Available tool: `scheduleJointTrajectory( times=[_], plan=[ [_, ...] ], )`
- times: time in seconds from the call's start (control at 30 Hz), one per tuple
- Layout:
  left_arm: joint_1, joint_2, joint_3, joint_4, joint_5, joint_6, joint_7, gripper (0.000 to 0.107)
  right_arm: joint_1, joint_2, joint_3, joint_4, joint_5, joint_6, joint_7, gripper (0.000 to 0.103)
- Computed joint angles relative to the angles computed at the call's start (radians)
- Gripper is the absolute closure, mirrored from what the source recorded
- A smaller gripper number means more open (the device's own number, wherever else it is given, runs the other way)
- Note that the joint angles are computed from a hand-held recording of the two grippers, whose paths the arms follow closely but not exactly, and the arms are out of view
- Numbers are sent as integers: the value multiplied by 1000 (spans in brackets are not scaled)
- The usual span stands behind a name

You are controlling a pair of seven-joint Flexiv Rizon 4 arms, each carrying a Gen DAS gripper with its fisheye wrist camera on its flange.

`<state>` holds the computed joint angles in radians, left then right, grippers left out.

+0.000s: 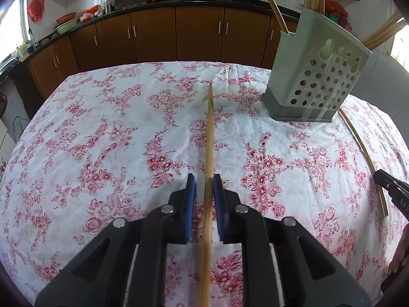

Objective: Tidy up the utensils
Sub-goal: 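Grasp the last bamboo chopstick with the right tool while the left tool grasps one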

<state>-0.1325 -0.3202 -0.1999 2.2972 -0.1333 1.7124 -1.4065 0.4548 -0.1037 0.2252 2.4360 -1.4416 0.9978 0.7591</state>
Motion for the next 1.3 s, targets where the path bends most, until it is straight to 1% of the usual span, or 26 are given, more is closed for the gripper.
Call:
scheduleJointTrajectory(
  times=[0.3, 0.4, 0.47, 0.73, 1.03, 1.3],
  plan=[
    [15, 4, -10, 7, 3, 3, 2, 89, 8, -2, 3, -4, 20, -11, -12, 95],
    [44, 4, -44, 12, -1, 7, 1, 89, 8, 0, 3, -4, 23, -11, -18, 95],
    [49, 3, -51, 13, -1, 7, 0, 89, 8, 2, 3, -2, 25, -12, -20, 95],
    [21, 0, -26, 5, 6, 2, 0, 85, 10, 4, 5, -2, 37, -17, -35, 95],
    [16, -1, -22, 4, 6, 4, 1, 84, 12, 5, 6, -2, 42, -21, -40, 95],
    [27, -2, -34, 6, 7, 7, 1, 84, 13, 5, 6, -2, 42, -21, -39, 95]
  ],
)
